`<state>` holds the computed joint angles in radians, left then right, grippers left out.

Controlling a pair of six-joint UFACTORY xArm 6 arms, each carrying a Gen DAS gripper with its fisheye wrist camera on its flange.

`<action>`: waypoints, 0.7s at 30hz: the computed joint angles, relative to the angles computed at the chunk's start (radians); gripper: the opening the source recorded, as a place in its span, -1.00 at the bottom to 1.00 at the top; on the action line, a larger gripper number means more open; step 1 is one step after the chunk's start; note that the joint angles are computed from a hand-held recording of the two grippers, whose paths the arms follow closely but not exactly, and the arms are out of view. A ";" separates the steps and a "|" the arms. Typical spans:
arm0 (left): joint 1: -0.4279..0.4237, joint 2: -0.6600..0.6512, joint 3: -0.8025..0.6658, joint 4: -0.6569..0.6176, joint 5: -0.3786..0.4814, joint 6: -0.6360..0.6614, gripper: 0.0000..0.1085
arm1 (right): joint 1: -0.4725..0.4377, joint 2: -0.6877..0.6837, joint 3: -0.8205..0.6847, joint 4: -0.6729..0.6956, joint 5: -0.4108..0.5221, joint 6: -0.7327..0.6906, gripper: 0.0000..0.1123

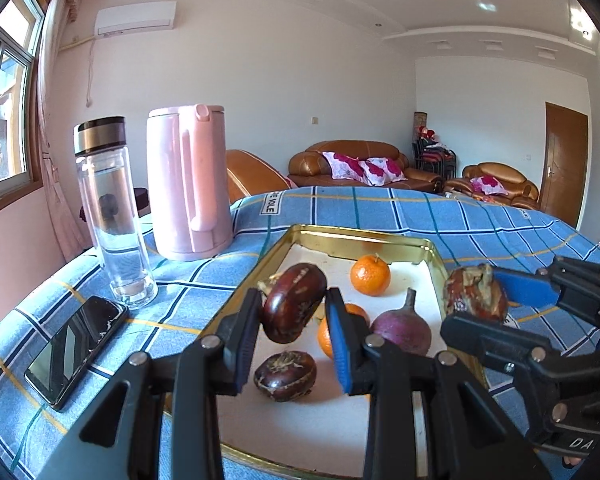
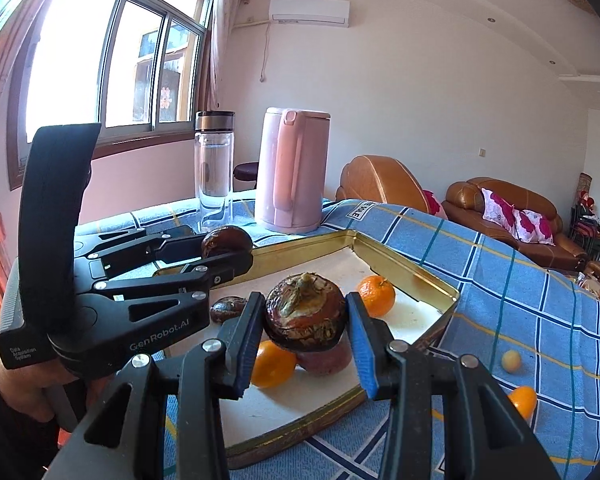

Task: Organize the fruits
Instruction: 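Open the left tool to drop the date while the right tool releases the brown fruit into the tray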

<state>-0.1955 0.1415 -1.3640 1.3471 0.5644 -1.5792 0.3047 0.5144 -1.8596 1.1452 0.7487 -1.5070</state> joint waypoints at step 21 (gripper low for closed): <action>0.047 0.004 0.036 -0.192 -0.021 0.137 -0.35 | 0.028 0.075 -0.084 -0.249 0.120 0.173 -0.23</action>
<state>-0.1489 0.1458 -1.3281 1.1550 0.5437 -1.4426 0.3331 0.5898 -1.9432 0.8962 0.8686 -1.3341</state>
